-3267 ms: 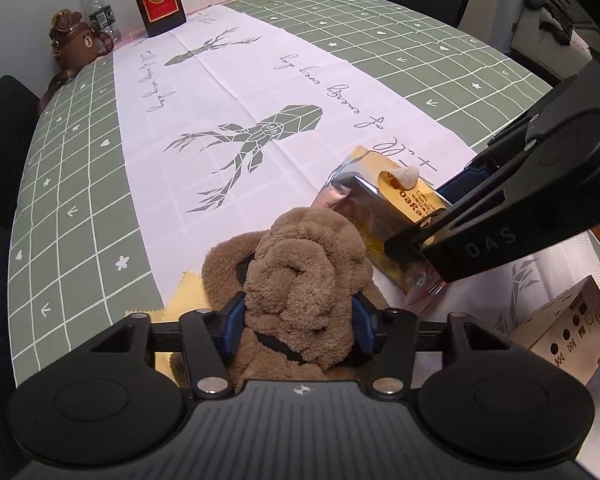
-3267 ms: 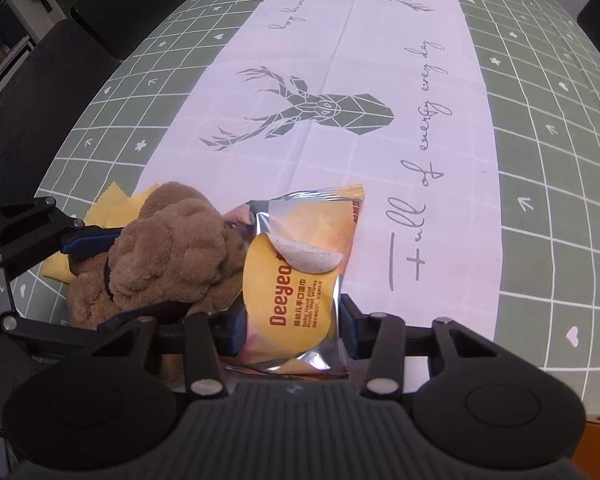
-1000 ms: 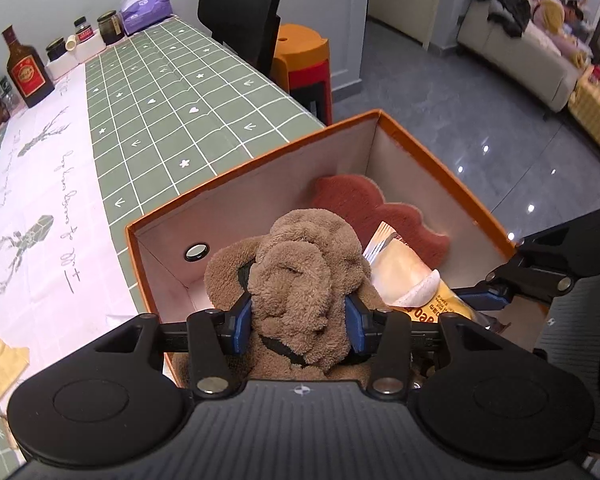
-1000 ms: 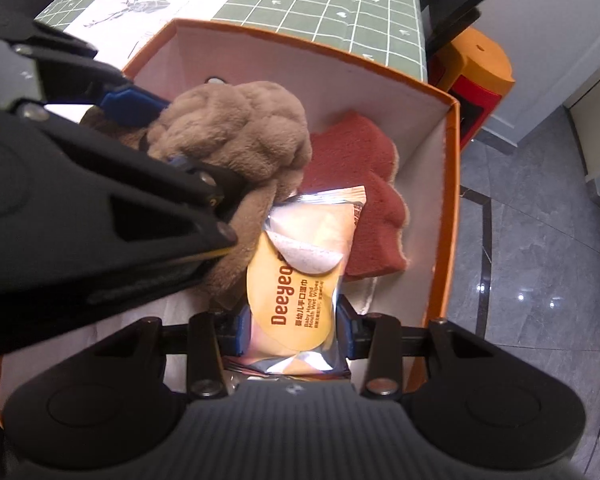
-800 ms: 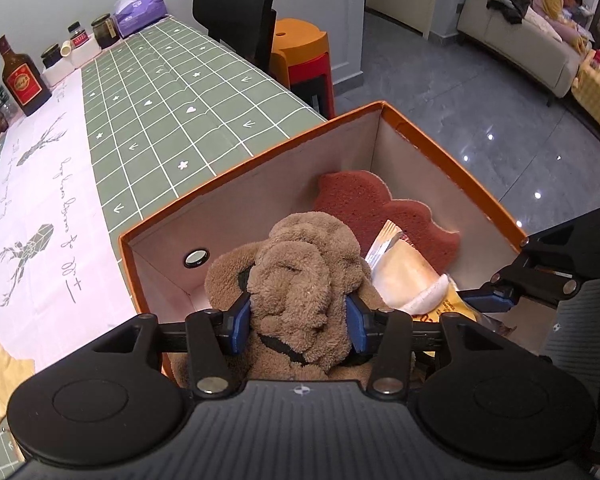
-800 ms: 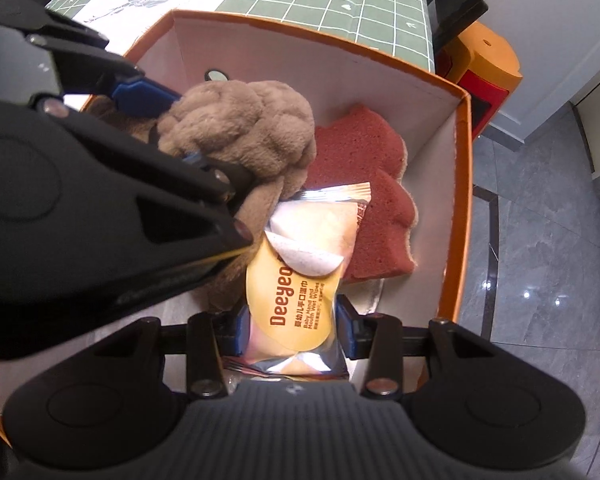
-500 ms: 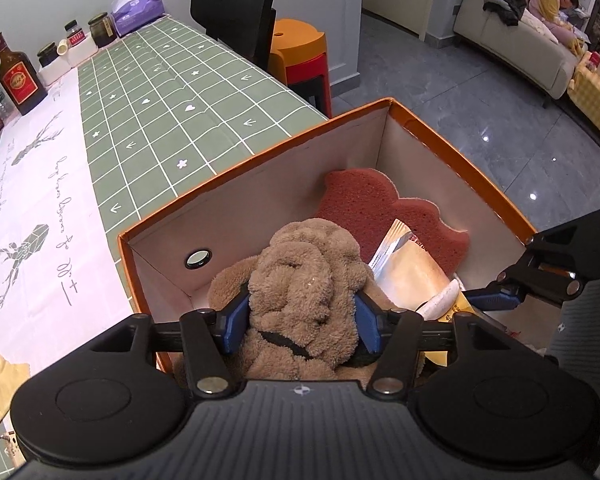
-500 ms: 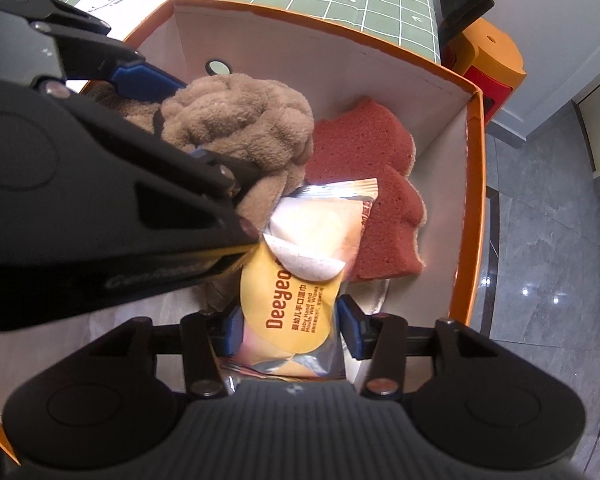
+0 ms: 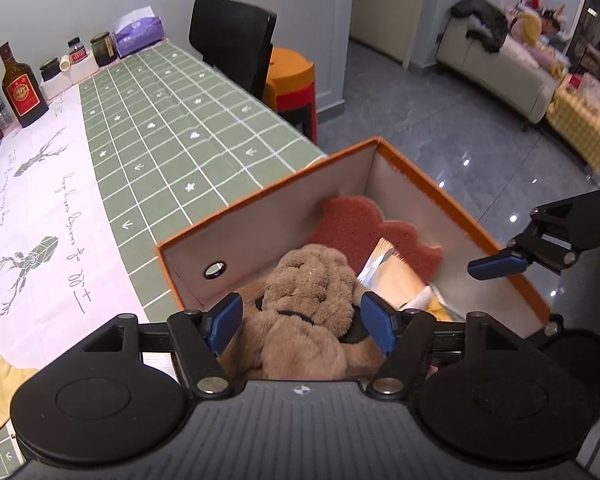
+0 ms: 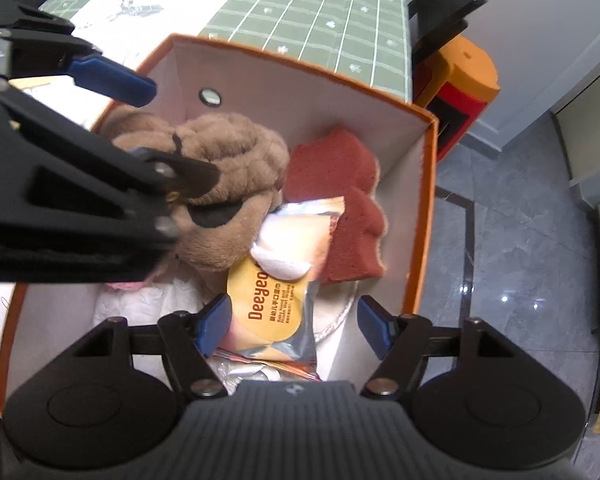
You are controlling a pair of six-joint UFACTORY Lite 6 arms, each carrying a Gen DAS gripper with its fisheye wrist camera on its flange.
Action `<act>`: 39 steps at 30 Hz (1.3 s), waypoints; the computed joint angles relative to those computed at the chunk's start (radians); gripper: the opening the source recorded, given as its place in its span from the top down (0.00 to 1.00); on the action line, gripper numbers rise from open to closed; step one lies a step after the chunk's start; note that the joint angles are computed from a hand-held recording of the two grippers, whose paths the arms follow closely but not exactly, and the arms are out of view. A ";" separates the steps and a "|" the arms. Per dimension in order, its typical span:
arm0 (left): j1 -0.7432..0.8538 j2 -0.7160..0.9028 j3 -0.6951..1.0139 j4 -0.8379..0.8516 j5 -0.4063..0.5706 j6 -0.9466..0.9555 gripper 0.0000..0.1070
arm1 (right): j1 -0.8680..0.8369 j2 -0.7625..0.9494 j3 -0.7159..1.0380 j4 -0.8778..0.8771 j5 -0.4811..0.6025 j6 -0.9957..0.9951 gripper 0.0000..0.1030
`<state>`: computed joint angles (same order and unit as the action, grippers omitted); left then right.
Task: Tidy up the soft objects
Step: 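Withdraw both grippers from the box back toward the table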
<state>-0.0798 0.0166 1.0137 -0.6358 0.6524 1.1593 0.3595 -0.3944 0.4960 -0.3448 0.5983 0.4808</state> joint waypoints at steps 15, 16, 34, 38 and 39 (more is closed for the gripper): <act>0.480 -0.071 0.118 -0.214 0.310 0.484 0.25 | 0.387 -0.128 0.100 -0.264 0.133 0.472 0.33; 0.510 -0.055 0.140 -0.218 0.318 0.505 0.25 | 0.410 -0.115 0.117 -0.276 0.118 0.476 0.33; 0.774 0.522 0.729 -0.088 0.271 0.444 0.25 | 0.482 0.676 0.668 -0.062 -0.114 0.313 0.26; 0.779 0.671 0.886 -0.016 0.286 0.348 0.25 | 0.459 0.846 0.805 0.103 -0.109 0.100 0.26; 0.785 0.695 0.906 -0.003 0.287 0.342 0.25 | 0.458 0.877 0.831 0.121 -0.104 0.065 0.26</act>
